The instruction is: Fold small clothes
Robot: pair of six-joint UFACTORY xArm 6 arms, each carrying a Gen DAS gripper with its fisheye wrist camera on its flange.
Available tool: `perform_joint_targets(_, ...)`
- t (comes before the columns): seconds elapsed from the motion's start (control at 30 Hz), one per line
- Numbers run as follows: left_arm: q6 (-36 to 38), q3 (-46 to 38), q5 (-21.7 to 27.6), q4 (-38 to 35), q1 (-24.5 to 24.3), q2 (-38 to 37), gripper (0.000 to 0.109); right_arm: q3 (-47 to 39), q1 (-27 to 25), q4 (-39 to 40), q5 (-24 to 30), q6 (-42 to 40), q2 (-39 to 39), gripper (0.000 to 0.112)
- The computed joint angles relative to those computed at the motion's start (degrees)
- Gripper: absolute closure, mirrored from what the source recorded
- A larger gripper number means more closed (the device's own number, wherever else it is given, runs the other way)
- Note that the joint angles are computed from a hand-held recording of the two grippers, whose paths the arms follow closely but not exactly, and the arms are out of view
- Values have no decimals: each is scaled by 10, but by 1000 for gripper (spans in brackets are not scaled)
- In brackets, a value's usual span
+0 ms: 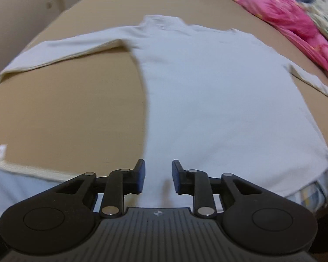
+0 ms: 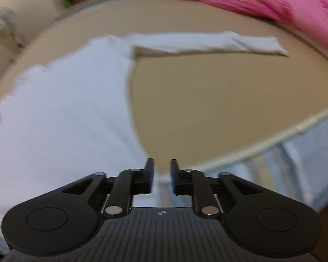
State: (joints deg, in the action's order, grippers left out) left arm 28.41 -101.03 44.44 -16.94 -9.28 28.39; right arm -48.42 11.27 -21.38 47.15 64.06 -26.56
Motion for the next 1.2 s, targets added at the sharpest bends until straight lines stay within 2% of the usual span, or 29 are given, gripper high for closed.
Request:
perform_joint_targets(0.03,-3,-14,22,3,-4,10,64,0,-4,38,-3,-28,10,88)
perform_joint_targets(0.07,-14,-38,51,15,-7,28,56,-10,-6,81,18,-61,31,88)
perform_joint_targets(0.1,-27,-66,86,33,-10,48,56,-18,-6,105,43,-79,47,87)
perform_joint_targets(0.13,-40,-88,114,58,-14,67,56,-18,-3,104,44,-78,53,88)
perform_joint_targets(0.17,-46,-93,118,75,-19,71,56,-22,-1,93,41,-67,54,88)
perform_joint_targets(0.27,-18,-43,54,72,-28,42,55,-7,-3,62,-16,-36,30,85)
perform_joint_targets(0.33,-7,-17,25,76,-32,28,55,-15,0,52,0,-31,38,74)
perform_joint_targets(0.37,-11,-10,21,79,-34,25,55,-23,-1,65,24,-46,46,73)
perform_joint_targets(0.43,-16,-14,27,80,-35,29,55,-13,-3,80,28,-58,45,73)
perform_joint_targets(0.53,-7,2,6,57,-33,17,55,-11,-1,53,4,-34,39,73)
perform_joint_targets(0.6,-10,-5,-22,46,-41,26,55,-9,-1,31,-8,-14,31,73)
perform_joint_targets(0.7,-6,37,-85,41,-51,-2,55,-4,-10,10,-28,9,27,73)
perform_joint_targets(0.93,16,78,-167,21,-61,-23,53,-29,-1,-146,-36,120,38,73)
perform_joint_targets(1.0,15,89,-185,20,-61,-30,46,-43,-16,-149,-58,103,46,73)
perform_joint_targets(1.1,2,99,-198,33,-62,-36,45,-77,-56,-172,-100,35,58,72)
perform_joint_targets(1.2,-1,102,-209,42,-64,-38,44,-105,-99,-258,-123,38,68,59)
